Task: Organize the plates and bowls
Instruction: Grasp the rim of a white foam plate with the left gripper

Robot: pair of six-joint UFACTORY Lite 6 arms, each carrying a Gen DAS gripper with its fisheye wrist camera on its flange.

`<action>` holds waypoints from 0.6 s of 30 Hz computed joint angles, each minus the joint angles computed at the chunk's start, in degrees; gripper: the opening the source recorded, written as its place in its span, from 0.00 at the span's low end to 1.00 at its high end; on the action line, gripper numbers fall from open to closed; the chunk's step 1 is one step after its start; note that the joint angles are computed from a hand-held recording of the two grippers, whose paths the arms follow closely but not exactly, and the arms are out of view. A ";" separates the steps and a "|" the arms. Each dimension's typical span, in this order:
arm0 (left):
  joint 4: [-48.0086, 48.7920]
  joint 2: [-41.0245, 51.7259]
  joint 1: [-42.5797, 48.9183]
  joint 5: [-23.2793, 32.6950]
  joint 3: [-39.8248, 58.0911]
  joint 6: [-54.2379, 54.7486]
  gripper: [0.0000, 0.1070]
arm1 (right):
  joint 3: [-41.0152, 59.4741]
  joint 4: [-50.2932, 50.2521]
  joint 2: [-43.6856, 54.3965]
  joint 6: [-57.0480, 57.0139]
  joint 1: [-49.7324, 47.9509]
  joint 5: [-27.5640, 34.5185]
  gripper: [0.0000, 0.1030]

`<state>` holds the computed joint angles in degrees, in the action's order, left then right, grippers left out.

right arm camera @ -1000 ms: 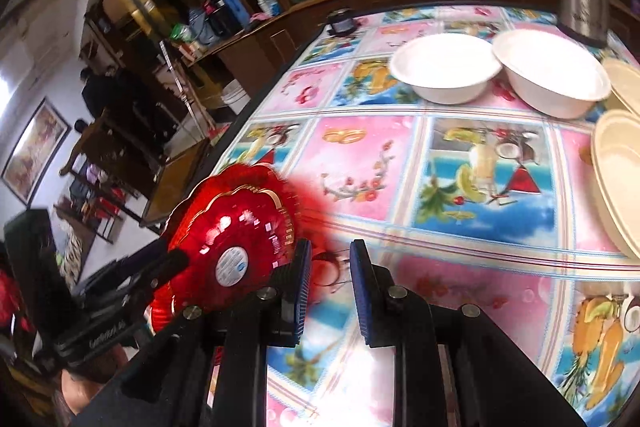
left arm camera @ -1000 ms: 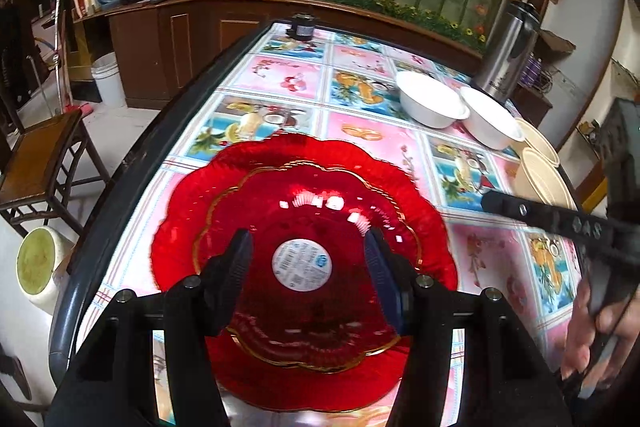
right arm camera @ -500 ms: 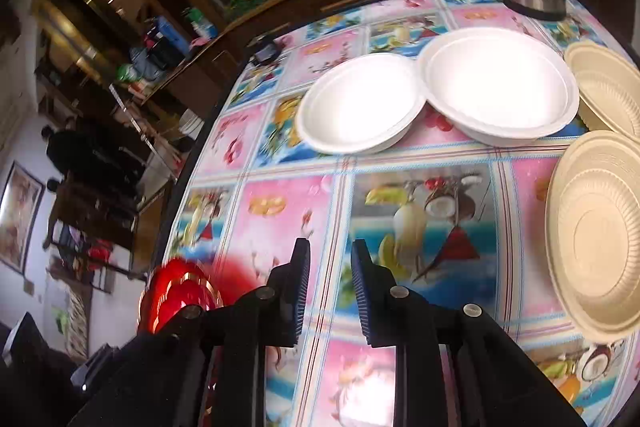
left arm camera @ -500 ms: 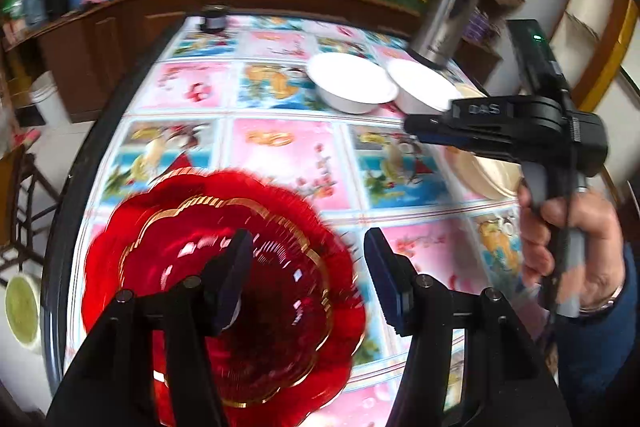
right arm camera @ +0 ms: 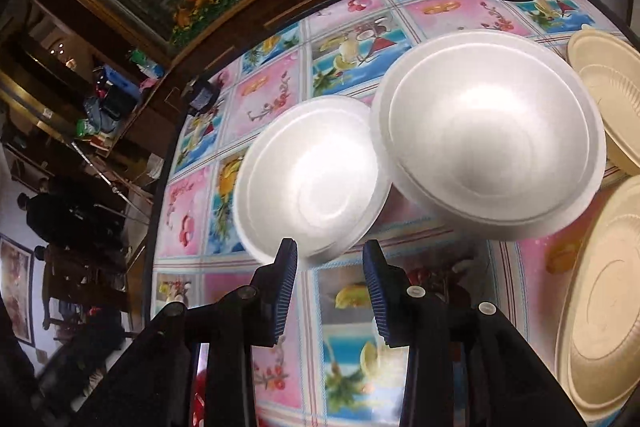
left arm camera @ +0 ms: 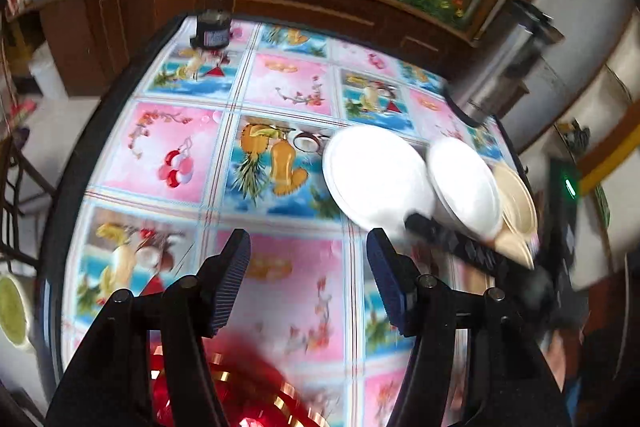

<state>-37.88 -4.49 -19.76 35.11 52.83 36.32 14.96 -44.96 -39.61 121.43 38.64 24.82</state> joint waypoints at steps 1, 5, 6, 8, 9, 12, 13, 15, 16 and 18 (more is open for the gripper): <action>-0.40 4.50 -0.71 -0.34 2.99 -1.02 0.56 | -0.45 -0.02 0.56 -0.92 -1.49 -1.84 0.35; -1.31 17.18 -4.00 -2.65 12.01 -4.30 0.55 | -1.22 -1.28 2.95 -2.12 -4.58 -5.73 0.34; -1.93 19.91 -4.51 -2.30 14.23 -4.29 0.55 | -1.53 -2.12 3.04 -1.77 -4.93 -6.33 0.32; -2.15 25.23 -5.69 -2.08 18.63 -5.72 0.55 | -1.75 -2.87 3.23 -1.83 -5.10 -6.72 0.24; -3.03 27.10 -6.08 -2.73 20.06 -5.77 0.55 | -1.86 -3.07 2.96 -1.72 -4.97 -6.26 0.20; -3.09 32.68 -7.57 -3.91 25.08 -8.21 0.55 | -2.87 -2.62 1.63 -2.81 -5.33 -6.65 0.18; -0.65 34.10 -8.43 -4.66 26.56 -10.55 0.55 | -3.03 -2.49 1.48 -3.23 -5.42 -6.72 0.18; 2.30 35.52 -9.63 -6.37 27.57 -13.47 0.35 | -3.46 -1.32 1.09 -5.04 -6.26 -7.49 0.18; 3.52 36.46 -10.06 -5.23 28.34 -14.68 0.17 | -3.79 -0.80 0.66 -5.76 -6.66 -7.94 0.18; 4.29 35.37 -11.06 -5.79 26.43 -14.54 0.14 | -3.58 -0.10 -0.24 -6.90 -6.06 -6.88 0.18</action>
<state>-33.59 30.87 -30.82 29.32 79.26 21.79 11.38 -45.07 -39.84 114.53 32.57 17.94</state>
